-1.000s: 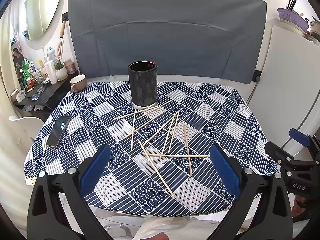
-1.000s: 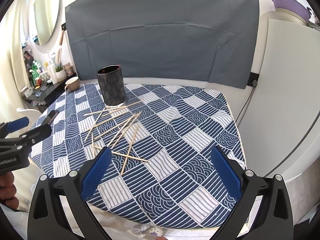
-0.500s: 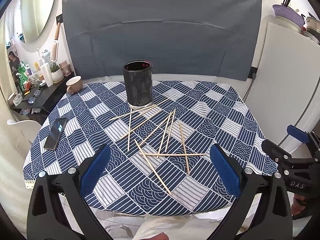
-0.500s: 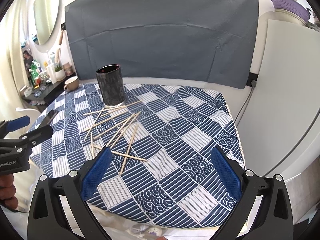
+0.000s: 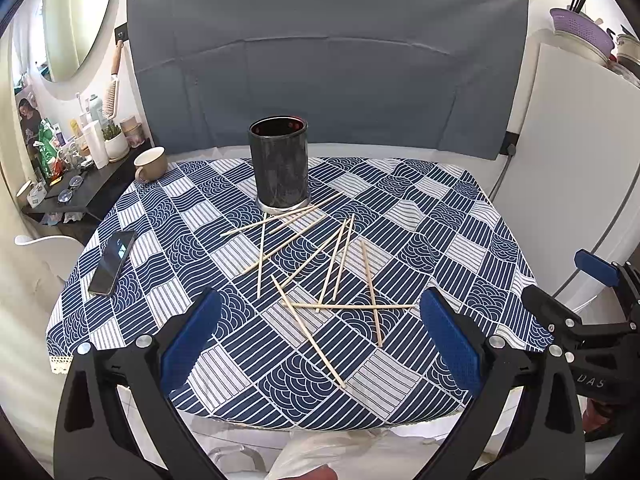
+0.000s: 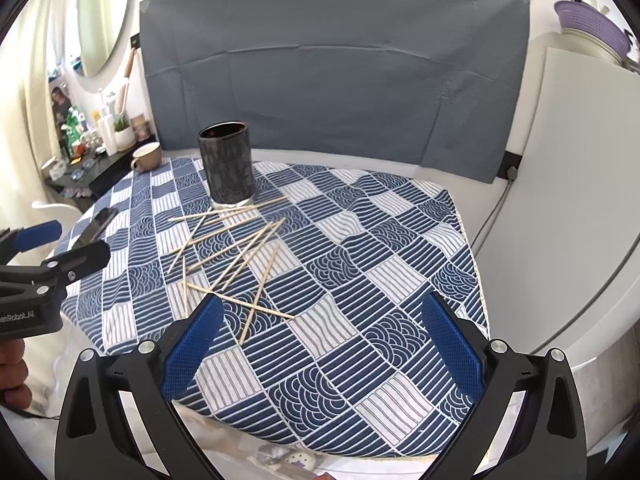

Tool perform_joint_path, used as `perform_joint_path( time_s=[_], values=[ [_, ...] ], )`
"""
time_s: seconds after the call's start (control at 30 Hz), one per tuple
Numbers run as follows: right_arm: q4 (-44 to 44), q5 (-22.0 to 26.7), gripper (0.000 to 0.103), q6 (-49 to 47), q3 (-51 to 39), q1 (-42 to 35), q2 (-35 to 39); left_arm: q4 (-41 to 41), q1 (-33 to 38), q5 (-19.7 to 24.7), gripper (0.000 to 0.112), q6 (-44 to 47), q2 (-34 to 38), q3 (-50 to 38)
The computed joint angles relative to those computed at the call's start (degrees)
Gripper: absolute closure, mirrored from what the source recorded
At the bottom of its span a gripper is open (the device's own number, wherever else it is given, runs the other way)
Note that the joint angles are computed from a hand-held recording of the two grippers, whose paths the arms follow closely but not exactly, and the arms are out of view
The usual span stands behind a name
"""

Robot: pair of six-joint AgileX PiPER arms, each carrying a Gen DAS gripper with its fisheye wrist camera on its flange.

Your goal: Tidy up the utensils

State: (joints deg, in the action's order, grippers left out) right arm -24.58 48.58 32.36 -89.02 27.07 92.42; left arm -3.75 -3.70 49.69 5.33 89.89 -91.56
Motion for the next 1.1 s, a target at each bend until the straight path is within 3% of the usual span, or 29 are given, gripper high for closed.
perform_joint_path(
  time_s=[0.3,0.63,1.1],
  values=[
    [3.8,1.1,0.008,-3.8,-2.7,-1.2,2.4,2.9,-0.3,4.0,0.015,-3.0,2.0,-3.0],
    [8.3,1.9,0.008,-8.5,-6.1,-2.7,5.6,2.1,0.3,5.0,0.015,-4.2,4.2,-5.0],
    [12.5,6.8,0.008,-13.8,-14.9,-4.2,12.8,3.5,0.6,8.9,0.015,-6.0,9.6,-10.7]
  ],
)
